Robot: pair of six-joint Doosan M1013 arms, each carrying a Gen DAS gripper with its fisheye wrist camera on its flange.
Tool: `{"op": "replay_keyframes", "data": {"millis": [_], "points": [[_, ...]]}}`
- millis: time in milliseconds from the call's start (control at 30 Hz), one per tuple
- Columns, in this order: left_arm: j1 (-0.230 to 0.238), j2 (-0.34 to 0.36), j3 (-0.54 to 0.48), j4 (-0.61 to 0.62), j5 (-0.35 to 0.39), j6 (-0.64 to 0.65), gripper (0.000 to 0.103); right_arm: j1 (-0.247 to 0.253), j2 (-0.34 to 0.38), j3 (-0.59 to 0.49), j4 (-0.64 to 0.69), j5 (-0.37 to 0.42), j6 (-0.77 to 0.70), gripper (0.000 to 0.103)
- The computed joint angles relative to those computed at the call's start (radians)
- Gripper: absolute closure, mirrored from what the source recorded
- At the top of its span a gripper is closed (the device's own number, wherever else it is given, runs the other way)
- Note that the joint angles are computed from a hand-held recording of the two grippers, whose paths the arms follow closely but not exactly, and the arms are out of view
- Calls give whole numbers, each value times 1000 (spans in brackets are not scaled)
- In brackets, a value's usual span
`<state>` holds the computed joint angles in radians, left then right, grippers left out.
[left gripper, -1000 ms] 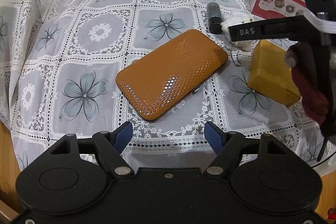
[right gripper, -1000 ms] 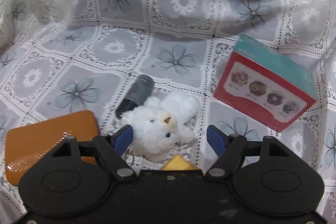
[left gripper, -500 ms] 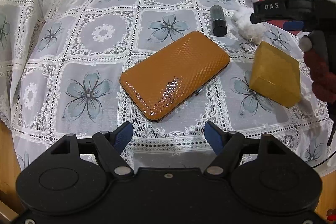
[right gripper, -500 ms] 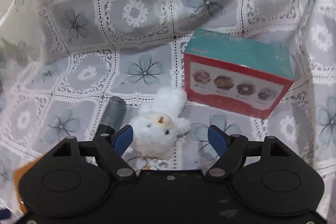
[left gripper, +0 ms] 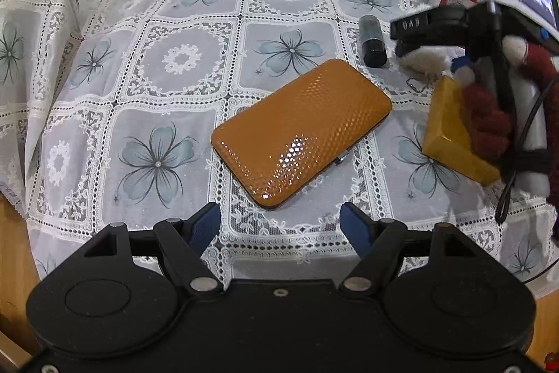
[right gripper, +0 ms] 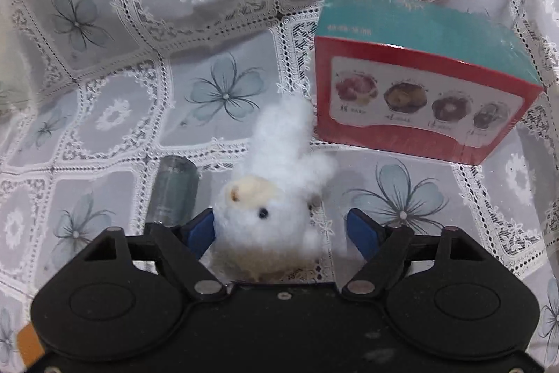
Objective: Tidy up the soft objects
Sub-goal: 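Grasp the white plush bunny with the right gripper and lift it, then reach the left gripper to the dark cylinder bottle while right holds the bunny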
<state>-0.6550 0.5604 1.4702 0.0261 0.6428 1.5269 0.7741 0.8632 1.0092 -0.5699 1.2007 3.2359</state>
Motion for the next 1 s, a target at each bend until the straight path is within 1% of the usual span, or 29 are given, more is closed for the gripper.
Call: {"op": "replay_keyframes", "data": {"millis": [33, 67, 100, 133, 233, 333, 433, 500, 633, 667, 700, 733, 767, 800, 833, 867, 1000], "points": [[0, 2, -3, 2, 0, -1, 32, 3, 5, -6, -4, 13, -5, 36], [-1, 3, -7, 6, 0, -2, 32, 4, 7, -6, -9, 17, -10, 45], [-2, 5, -10, 10, -2, -4, 32, 7, 6, -3, -20, 17, -12, 50], [-3, 7, -14, 15, -4, -8, 32, 9, 2, 4, -28, 7, -14, 52], [-6, 15, -33, 21, -1, -16, 32, 9, -8, 19, -27, -1, -3, 53], [-7, 25, -57, 24, 5, -27, 32, 7, -32, 61, -22, -37, 47, 51], [-8, 39, -85, 25, 16, -39, 32, 7, -50, 89, -20, -38, 100, 51], [-7, 47, -104, 15, 25, -42, 32, 11, -58, 103, -24, -22, 140, 51], [-8, 62, -133, 14, 41, -50, 32, 24, -72, 126, -60, 13, 216, 40], [-9, 66, -139, 17, 46, -54, 32, 28, -77, 133, -70, 17, 234, 33], [-10, 70, -147, 19, 53, -57, 32, 33, -80, 137, -85, 21, 246, 29], [-11, 73, -153, 20, 60, -60, 32, 37, -82, 141, -103, 26, 253, 18], [-11, 77, -162, 22, 67, -63, 32, 42, -79, 138, -122, 39, 256, 13], [-12, 82, -170, 24, 73, -65, 32, 46, -74, 131, -141, 60, 255, 12], [-14, 87, -180, 29, 78, -69, 32, 50, -69, 123, -159, 79, 250, 8], [-16, 91, -187, 36, 81, -74, 32, 52, -60, 109, -174, 99, 236, 3], [-19, 112, -225, 48, 100, -96, 32, 40, -25, 52, -174, 140, 165, 3]]}}
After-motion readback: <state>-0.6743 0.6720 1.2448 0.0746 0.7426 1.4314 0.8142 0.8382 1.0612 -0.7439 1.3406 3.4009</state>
